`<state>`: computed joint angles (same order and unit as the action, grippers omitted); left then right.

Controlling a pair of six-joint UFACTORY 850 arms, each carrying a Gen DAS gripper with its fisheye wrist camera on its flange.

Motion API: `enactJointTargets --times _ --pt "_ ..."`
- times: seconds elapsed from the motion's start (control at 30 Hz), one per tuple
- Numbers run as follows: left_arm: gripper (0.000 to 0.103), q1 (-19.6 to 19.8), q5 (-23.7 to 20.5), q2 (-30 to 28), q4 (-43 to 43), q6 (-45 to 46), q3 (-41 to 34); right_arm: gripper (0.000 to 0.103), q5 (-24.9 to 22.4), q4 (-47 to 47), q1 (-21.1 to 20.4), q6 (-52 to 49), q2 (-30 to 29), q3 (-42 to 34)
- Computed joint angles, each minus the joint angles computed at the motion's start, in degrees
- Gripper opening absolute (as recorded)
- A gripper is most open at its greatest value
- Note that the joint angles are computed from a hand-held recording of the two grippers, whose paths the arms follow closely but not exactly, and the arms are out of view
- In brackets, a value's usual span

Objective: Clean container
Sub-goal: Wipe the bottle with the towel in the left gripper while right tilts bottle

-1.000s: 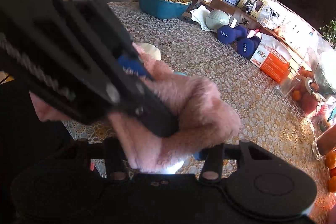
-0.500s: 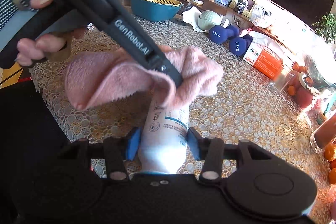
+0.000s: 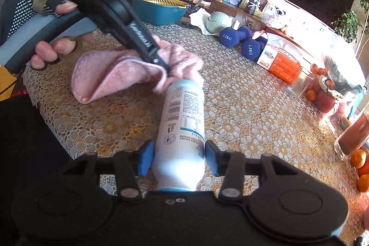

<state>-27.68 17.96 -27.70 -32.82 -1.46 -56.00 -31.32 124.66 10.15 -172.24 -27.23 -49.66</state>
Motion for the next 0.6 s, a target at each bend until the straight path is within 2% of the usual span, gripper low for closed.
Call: enactJointTargets --times 0.1,0.2,0.3,0.43,0.6 --pt "0.017 -1.9 2.8 3.6 -3.2 4.4 3.2 0.047 -0.7 1.5 -0.1 -0.4 -0.2 0.2" --pt "0.017 -3.6 4.7 7.0 -0.8 1.8 6.0 0.047 -1.3 1.1 -0.3 1.4 -0.5 0.0" --pt "0.017 -5.4 5.0 8.7 3.7 -1.6 6.9 0.047 -1.8 0.4 -0.7 3.0 -0.9 -0.2" --pt "0.017 -7.4 2.2 7.4 11.6 -5.4 4.8 0.047 -2.5 0.5 -0.9 3.3 -0.9 0.0" --pt "0.017 -9.1 -2.2 2.2 12.2 -1.6 -0.7 0.048 -3.5 1.1 -1.1 2.9 -1.1 0.2"
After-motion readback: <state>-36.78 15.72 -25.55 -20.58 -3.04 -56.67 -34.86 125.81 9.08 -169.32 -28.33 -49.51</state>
